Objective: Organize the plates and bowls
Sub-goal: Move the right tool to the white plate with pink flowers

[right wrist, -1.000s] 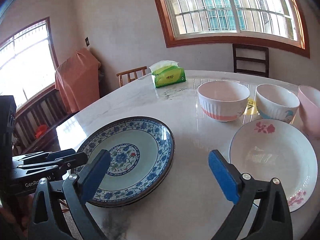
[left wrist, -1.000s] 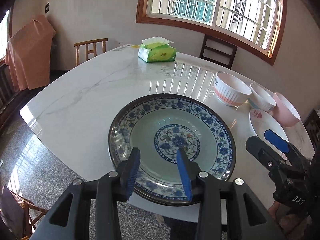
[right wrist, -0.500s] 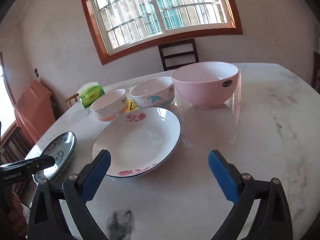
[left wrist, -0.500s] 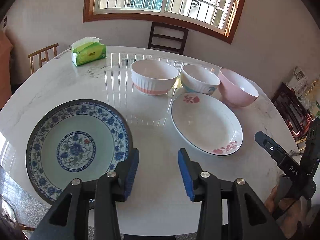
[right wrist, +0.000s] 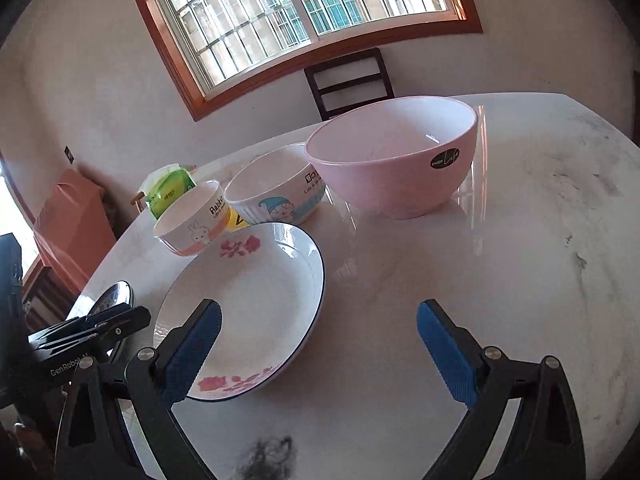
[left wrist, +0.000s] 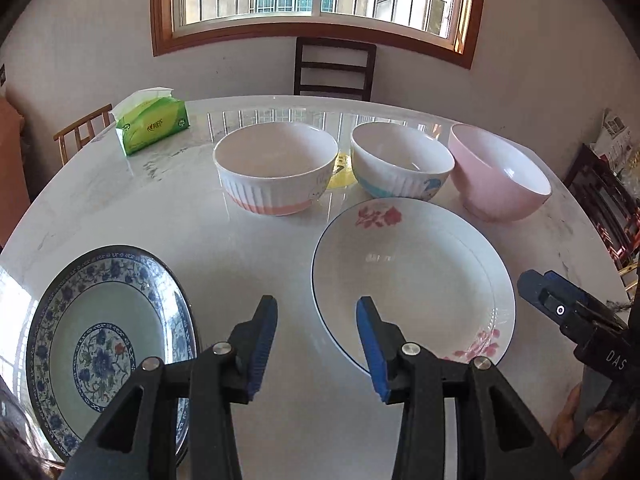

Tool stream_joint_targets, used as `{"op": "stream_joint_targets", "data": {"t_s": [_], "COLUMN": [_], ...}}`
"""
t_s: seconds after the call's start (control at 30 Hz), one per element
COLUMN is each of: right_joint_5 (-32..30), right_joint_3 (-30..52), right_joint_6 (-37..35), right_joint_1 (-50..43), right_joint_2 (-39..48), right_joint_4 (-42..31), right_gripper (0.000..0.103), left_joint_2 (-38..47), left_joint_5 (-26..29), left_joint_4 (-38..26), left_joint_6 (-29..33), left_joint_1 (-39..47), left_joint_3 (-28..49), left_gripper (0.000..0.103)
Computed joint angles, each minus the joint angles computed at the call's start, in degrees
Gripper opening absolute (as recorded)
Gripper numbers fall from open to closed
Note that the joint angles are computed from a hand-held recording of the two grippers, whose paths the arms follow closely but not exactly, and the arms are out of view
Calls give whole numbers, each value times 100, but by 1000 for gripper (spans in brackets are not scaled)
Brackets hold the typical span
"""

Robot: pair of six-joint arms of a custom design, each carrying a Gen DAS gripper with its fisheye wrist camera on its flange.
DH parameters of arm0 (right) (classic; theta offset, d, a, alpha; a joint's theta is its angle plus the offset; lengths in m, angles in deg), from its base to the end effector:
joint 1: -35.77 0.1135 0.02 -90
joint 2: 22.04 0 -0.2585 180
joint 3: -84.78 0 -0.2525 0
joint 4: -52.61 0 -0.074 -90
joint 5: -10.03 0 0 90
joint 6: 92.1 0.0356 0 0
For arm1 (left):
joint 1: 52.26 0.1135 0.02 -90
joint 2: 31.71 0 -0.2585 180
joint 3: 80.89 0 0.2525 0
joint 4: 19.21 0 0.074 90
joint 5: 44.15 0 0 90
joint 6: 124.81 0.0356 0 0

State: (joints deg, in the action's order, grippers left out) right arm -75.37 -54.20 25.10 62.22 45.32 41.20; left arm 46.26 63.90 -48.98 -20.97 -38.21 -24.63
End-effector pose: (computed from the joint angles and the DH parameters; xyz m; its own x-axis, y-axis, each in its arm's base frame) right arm 0.2102 0.1014 0.1730 -0.6645 0.1783 -0.7257 -0.0938 0.9435 0.3178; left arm 0.2625 0.0543 0.1885 -0.7474 0.0474 -0.6627 0.1392 0.9865 -0.0864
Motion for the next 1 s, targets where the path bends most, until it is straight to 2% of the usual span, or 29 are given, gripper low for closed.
{"op": "stream_joint_targets", "data": {"t_s": [0.2,0.73,1.0], "right_joint_5": [-3,-186,-189], "right_joint_3": [493,1443,1505], "right_joint_6": [-296,-639,-756], "right_joint_1": [8,-41,-35], "right_joint_2": [657,1774,1809], "right_joint_4": [-153,-795,-857], "right_gripper": [97,75,75], "left_joint_2": [296,825,850], "left_joint_5": [-100,-39,-127], "left_joint_4": [161,285,435], "left_joint_6": [-117,-209,-191], "left_joint_1": [-206,-266,-354], "left_joint_3": [115,415,378], "left_gripper": [42,42,42]}}
